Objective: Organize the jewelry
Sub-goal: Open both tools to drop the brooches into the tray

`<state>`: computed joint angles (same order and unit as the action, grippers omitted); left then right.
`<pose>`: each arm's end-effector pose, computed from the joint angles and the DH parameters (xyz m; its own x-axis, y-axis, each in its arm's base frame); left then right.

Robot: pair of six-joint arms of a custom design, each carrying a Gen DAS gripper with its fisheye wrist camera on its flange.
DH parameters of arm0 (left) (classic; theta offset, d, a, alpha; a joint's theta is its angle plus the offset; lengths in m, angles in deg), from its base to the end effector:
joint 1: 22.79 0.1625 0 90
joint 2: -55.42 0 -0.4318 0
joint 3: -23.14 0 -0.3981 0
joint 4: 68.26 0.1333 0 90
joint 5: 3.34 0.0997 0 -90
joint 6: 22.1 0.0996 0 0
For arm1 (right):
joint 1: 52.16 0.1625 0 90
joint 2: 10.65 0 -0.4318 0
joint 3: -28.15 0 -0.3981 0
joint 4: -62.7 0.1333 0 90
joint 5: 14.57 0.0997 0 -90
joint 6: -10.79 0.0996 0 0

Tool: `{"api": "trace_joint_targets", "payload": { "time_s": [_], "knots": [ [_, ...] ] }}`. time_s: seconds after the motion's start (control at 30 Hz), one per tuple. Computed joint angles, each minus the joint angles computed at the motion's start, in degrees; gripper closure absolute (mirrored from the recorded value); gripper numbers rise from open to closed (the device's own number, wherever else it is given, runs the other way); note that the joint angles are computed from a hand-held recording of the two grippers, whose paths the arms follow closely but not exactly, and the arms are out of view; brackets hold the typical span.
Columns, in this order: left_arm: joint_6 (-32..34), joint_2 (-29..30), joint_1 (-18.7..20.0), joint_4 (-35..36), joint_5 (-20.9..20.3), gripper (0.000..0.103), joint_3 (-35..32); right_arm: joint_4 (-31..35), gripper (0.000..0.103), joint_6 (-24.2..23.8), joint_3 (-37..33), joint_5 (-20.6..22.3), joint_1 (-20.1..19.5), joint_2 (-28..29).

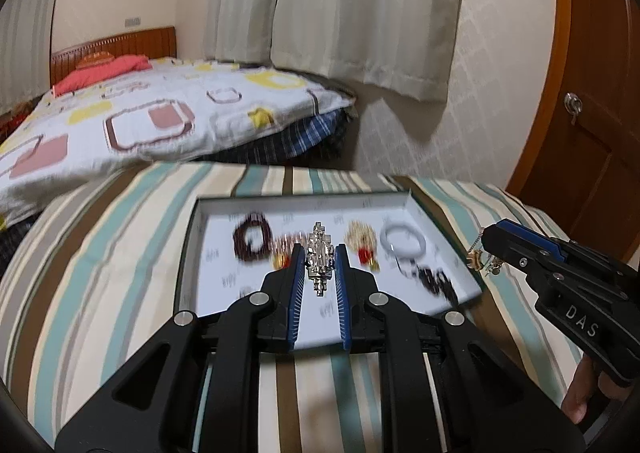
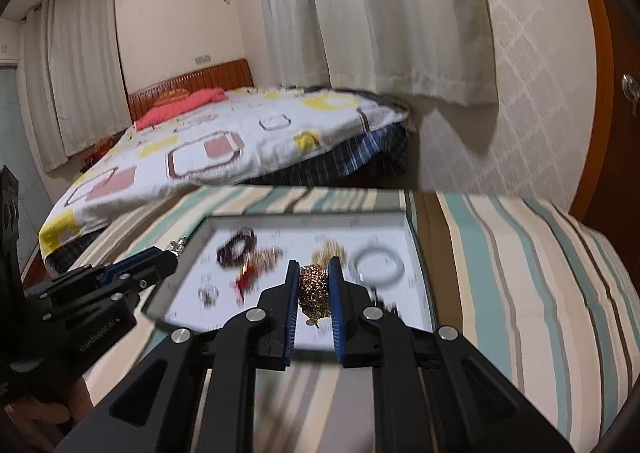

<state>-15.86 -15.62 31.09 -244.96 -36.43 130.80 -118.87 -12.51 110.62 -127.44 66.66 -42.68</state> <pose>-0.1583 -0.5846 0.3750 -0.7738 -0.1397 -0.6178 0.4651 0.5367 -0.7040 0.4469 -0.6159 0.0810 -0.7110 -0.4633 0.5290 -0.7015 0.5190 -0.4883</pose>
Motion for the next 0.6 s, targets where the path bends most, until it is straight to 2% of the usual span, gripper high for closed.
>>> {"api": "trace_joint_targets", "payload": {
  "time_s": [0.2, 0.37, 0.6],
  "knots": [
    [-1.9, 4.1, 3.7, 4.3, -0.9, 0.088, -4.6, 4.6, 0.088, 0.2, -5.7, 1.7, -1.4, 4.3],
    [-6.3, 6.1, 7.0, 10.4, -1.3, 0.088, -6.3, 9.6, 0.088, 1.0, -9.2, 0.1, -2.9, 7.7],
    [-12.1, 6.6, 9.4, 17.5, -2.1, 0.088, -7.3, 14.3, 0.088, 2.9, -11.6, -2.0, -4.0, 9.8]
  ]
}}
